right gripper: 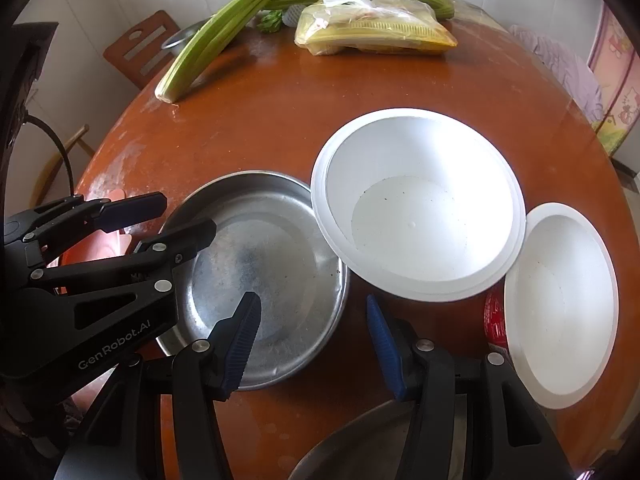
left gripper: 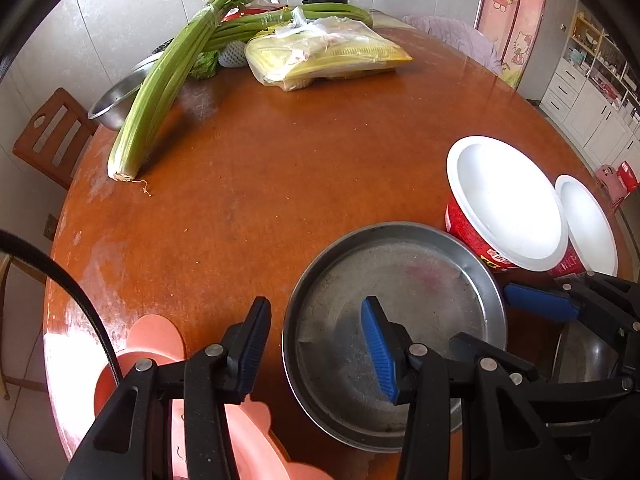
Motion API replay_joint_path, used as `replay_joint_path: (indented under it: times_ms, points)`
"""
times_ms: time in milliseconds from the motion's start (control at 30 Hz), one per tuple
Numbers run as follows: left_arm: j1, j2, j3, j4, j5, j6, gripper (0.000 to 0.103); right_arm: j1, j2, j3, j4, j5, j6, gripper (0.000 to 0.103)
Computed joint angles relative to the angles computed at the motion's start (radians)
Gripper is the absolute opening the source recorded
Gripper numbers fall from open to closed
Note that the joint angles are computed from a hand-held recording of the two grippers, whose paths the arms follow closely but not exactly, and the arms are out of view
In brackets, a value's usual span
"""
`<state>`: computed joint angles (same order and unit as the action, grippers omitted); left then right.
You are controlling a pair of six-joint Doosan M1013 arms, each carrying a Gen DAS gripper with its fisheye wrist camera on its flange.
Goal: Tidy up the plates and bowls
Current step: 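Close the left tool on the steel pan rim and lift it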
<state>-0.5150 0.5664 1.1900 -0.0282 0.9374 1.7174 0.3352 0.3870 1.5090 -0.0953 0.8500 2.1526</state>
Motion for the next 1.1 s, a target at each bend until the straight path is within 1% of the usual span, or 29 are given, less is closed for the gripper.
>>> replay_joint_path:
  times_ms: [33, 67, 100, 267, 367, 533, 633, 900, 1100]
  points:
    - [0.0, 0.002, -0.002, -0.001, 0.003, -0.006, 0.046, 0.0, 0.003, -0.003, -0.001, 0.003, -0.001, 0.056]
    - [0.003, 0.005, -0.005, -0.011, 0.007, -0.007, 0.041, -0.001, 0.004, -0.004, 0.004, 0.001, -0.004, 0.056]
    - [0.004, 0.01, -0.012, -0.016, 0.017, -0.002, 0.038, -0.002, 0.007, -0.006, 0.007, 0.001, -0.007, 0.056]
    - [-0.002, 0.018, -0.014, 0.027, 0.027, -0.027, 0.03, 0.002, 0.02, -0.018, -0.002, 0.025, -0.017, 0.056]
    - [0.003, 0.018, -0.014, 0.003, 0.031, -0.017, 0.03, 0.002, 0.02, -0.016, 0.02, 0.017, -0.04, 0.055]
    - [0.004, 0.012, -0.007, -0.002, 0.027, -0.015, 0.03, 0.001, 0.019, -0.016, 0.03, 0.017, -0.043, 0.055]
    - [0.005, 0.001, 0.003, -0.003, 0.013, -0.018, 0.03, 0.0, 0.012, -0.012, 0.047, 0.005, -0.05, 0.055]
    - [0.013, -0.03, 0.027, -0.015, -0.017, -0.023, 0.03, 0.011, -0.012, -0.003, 0.036, -0.026, -0.047, 0.055]
    - [0.018, -0.055, 0.048, -0.027, -0.045, -0.023, 0.03, 0.027, -0.03, 0.002, -0.01, -0.043, -0.018, 0.055]
